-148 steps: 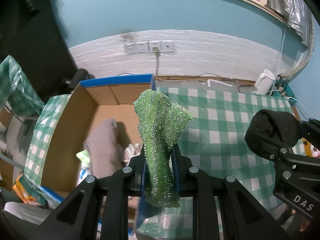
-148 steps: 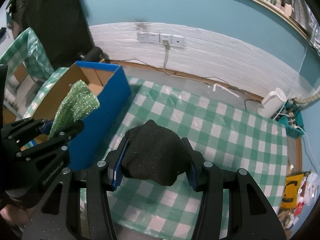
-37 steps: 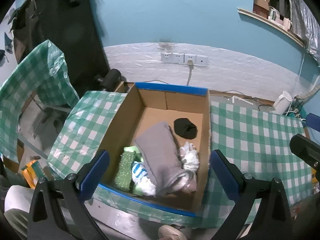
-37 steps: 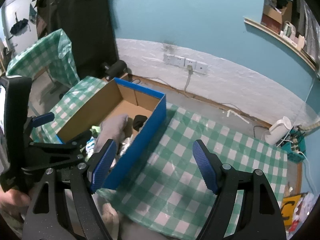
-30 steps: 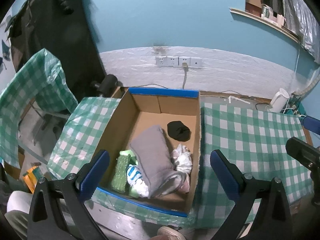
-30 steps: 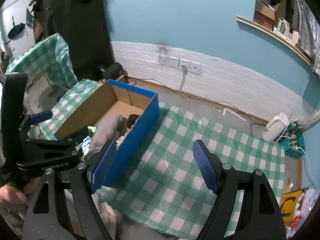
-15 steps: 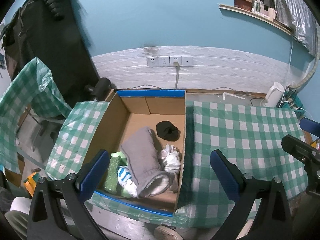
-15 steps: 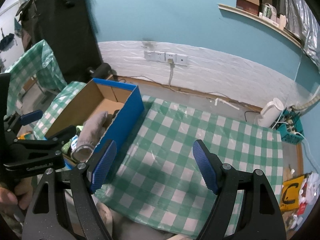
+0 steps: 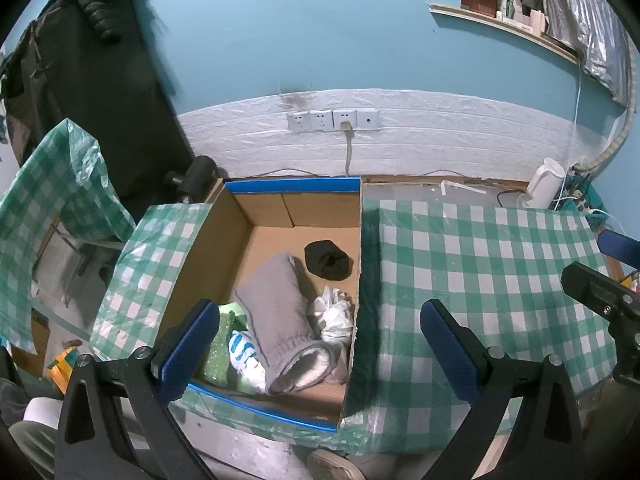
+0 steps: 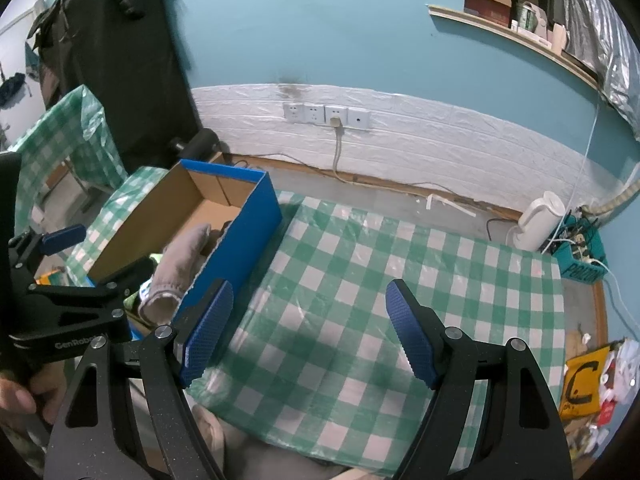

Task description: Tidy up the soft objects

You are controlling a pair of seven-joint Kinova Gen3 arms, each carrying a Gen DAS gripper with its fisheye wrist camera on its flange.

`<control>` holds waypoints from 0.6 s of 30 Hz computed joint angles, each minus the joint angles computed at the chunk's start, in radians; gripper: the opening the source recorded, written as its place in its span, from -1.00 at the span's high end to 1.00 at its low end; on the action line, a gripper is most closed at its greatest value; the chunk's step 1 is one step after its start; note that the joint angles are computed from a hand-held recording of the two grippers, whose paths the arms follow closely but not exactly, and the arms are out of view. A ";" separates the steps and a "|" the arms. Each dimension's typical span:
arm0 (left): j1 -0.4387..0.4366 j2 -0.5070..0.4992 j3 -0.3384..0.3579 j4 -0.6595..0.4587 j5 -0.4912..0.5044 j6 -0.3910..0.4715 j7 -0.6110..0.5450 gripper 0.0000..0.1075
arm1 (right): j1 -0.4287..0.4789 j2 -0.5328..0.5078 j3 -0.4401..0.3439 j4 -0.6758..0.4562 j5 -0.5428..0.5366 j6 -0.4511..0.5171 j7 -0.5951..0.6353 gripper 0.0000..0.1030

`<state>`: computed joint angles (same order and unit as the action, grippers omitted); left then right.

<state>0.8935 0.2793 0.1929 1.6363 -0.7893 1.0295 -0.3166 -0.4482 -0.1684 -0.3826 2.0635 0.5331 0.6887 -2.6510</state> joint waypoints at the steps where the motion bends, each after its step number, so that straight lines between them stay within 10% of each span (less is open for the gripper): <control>1: 0.002 0.000 0.001 -0.001 -0.001 0.002 0.000 -0.88 | -0.001 0.000 0.000 -0.001 -0.001 0.000 0.001 -0.52; 18: 0.007 0.000 0.003 -0.001 -0.003 0.002 -0.001 -0.88 | 0.013 -0.006 0.007 0.012 -0.012 -0.011 0.016 -0.52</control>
